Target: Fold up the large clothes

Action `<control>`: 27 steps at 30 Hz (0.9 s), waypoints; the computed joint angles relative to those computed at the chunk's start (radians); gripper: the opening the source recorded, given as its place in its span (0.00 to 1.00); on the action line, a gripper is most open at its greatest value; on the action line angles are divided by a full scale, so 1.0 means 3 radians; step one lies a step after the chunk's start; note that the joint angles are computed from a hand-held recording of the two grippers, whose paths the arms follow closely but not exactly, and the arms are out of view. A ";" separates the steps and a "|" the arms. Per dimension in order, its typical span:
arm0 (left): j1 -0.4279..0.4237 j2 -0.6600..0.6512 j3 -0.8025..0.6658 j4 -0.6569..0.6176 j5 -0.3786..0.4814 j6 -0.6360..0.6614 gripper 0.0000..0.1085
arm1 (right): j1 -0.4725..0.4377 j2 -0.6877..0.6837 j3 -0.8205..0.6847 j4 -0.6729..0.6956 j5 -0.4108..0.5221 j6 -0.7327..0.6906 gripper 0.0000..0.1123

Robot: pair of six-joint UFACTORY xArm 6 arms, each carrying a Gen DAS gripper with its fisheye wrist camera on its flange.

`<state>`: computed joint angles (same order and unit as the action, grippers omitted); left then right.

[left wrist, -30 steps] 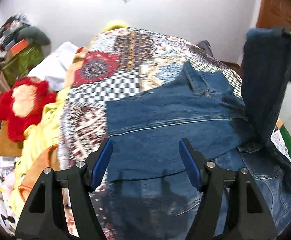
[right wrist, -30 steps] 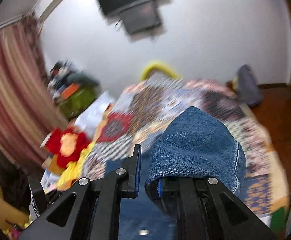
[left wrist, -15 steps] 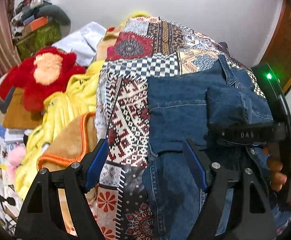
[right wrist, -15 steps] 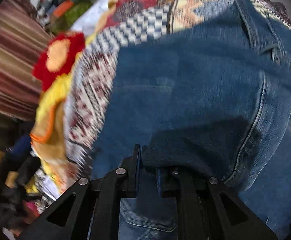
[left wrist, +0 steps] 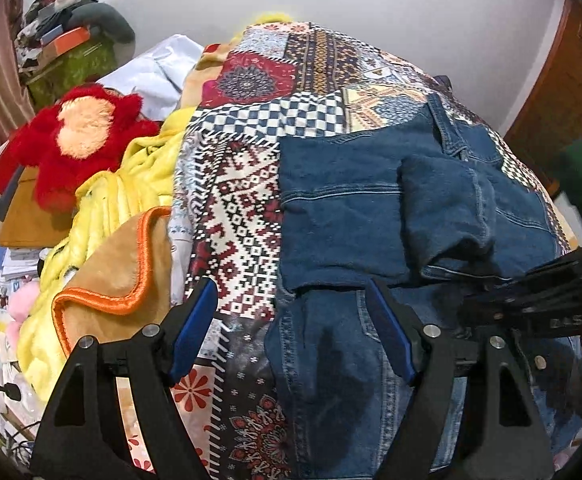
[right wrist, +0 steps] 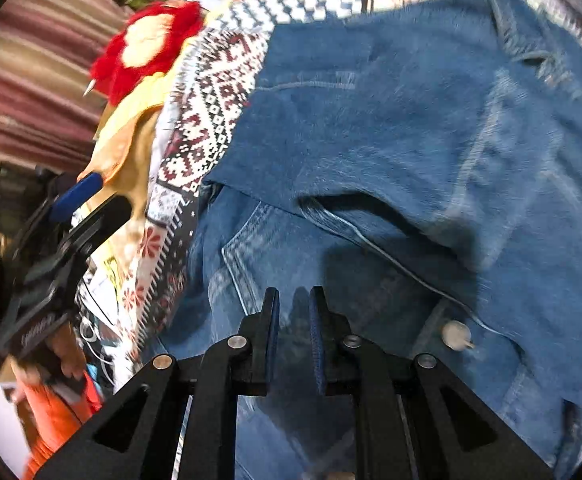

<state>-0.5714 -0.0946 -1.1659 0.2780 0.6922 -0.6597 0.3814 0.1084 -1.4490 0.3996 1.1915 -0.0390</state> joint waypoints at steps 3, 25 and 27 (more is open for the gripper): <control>-0.0069 0.0116 -0.0172 -0.0037 0.0055 0.0064 0.70 | -0.0053 -0.0324 0.0185 -0.0195 -0.0178 -0.0091 0.10; -0.0706 0.2372 -0.2965 0.0744 0.1061 0.0558 0.85 | -0.1353 -0.1037 0.1159 -0.1367 -0.0723 -0.0142 0.10; -0.0660 0.2402 -0.3046 0.0772 0.1073 0.0434 0.85 | -0.1334 -0.0890 0.1127 -0.1333 -0.0853 -0.0023 0.10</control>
